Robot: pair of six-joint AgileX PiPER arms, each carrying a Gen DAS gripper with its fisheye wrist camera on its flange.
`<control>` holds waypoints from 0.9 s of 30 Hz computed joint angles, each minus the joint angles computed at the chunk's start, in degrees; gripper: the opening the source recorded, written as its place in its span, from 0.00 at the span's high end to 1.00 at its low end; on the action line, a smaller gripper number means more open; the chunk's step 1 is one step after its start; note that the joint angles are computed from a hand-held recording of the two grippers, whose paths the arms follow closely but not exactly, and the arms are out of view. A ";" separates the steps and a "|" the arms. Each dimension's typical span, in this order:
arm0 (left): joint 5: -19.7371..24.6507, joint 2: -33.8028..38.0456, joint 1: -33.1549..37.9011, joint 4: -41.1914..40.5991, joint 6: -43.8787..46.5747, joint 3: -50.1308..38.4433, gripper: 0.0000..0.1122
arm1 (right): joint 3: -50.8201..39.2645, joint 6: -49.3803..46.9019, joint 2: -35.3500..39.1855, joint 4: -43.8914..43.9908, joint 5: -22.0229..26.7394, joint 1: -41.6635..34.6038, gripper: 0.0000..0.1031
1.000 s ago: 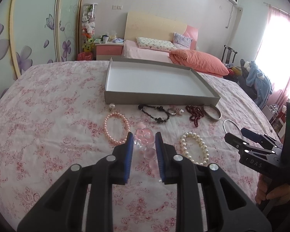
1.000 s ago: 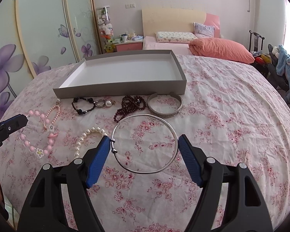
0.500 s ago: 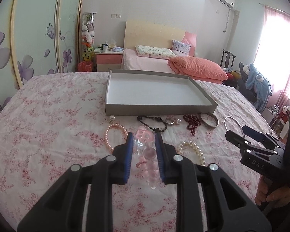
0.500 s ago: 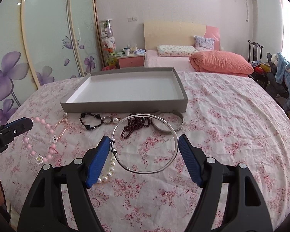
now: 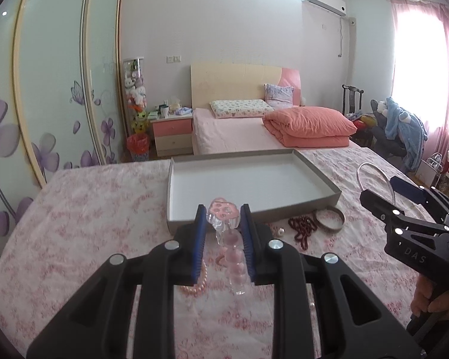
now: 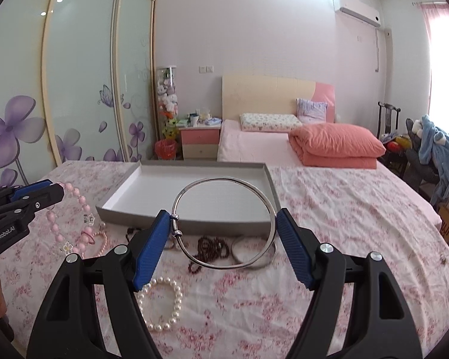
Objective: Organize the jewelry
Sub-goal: 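Carry the bangle with the right tool while the left carries the crystal bracelet into the tray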
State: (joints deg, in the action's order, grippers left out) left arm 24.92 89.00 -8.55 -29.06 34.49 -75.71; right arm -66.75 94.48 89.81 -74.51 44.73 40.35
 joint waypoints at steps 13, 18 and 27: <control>1.72 12.28 -2.28 12.22 -14.50 -20.08 0.79 | -8.85 2.80 6.22 -6.72 -3.72 -8.13 0.29; 7.27 20.58 -2.75 13.72 -17.61 -33.18 0.79 | -15.12 -1.57 11.11 -2.02 -7.13 -12.22 0.29; 23.64 41.39 -2.69 16.17 -23.15 -65.64 0.79 | -28.68 -21.26 21.97 17.90 -10.50 -18.04 0.29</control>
